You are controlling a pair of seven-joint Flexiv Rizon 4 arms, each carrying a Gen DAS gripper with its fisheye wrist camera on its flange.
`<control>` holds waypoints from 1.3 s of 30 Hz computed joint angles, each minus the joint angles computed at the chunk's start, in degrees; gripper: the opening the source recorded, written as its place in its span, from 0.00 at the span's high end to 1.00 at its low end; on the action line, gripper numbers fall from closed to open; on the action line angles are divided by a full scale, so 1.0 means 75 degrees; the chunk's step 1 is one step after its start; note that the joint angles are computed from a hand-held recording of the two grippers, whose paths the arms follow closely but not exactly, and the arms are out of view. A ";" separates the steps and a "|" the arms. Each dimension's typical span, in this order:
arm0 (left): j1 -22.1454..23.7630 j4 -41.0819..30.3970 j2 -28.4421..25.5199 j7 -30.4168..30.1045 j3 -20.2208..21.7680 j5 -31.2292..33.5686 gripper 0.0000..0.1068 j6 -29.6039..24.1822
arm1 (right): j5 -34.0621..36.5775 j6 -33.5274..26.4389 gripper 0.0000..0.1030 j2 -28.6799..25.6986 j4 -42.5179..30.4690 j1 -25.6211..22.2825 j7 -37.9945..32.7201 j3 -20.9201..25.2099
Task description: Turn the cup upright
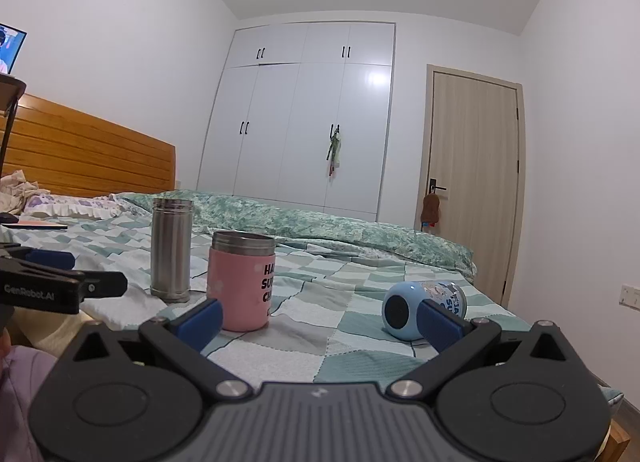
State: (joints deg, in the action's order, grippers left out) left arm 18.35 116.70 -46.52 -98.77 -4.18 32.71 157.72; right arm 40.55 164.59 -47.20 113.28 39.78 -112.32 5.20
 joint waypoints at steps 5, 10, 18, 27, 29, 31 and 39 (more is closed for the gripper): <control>-0.0002 -0.0005 -0.0001 -0.0008 0.0006 0.0008 0.04 0.0001 | -0.0004 0.0000 0.00 -0.0001 -0.0002 -0.0004 -0.0001 0.0003; -0.0012 -0.0006 -0.0014 0.0003 0.0011 0.0002 0.04 0.0028 | 0.0002 -0.0005 0.00 -0.0002 -0.0004 -0.0005 -0.0002 0.0004; -0.0017 -0.0007 -0.0022 -0.0003 0.0012 0.0011 0.04 0.0065 | -0.0006 0.0000 0.00 -0.0003 -0.0002 -0.0008 0.0004 0.0005; -0.0023 -0.0006 -0.0019 -0.0015 0.0017 0.0012 0.04 0.0075 | -0.0008 0.0006 0.00 -0.0007 -0.0002 -0.0008 0.0006 0.0005; -0.0025 -0.0010 -0.0023 -0.0012 0.0019 0.0014 0.04 0.0090 | -0.0010 0.0007 0.00 -0.0009 -0.0002 -0.0009 0.0008 0.0005; -0.0023 -0.0007 -0.0023 -0.0016 0.0020 0.0017 0.04 0.0097 | -0.0010 0.0007 0.00 -0.0009 -0.0002 -0.0009 0.0008 0.0005; -0.0041 -0.0026 -0.0029 0.0002 0.0027 0.0028 0.04 0.0120 | -0.0010 0.0007 0.00 -0.0016 -0.0009 -0.0009 0.0006 0.0003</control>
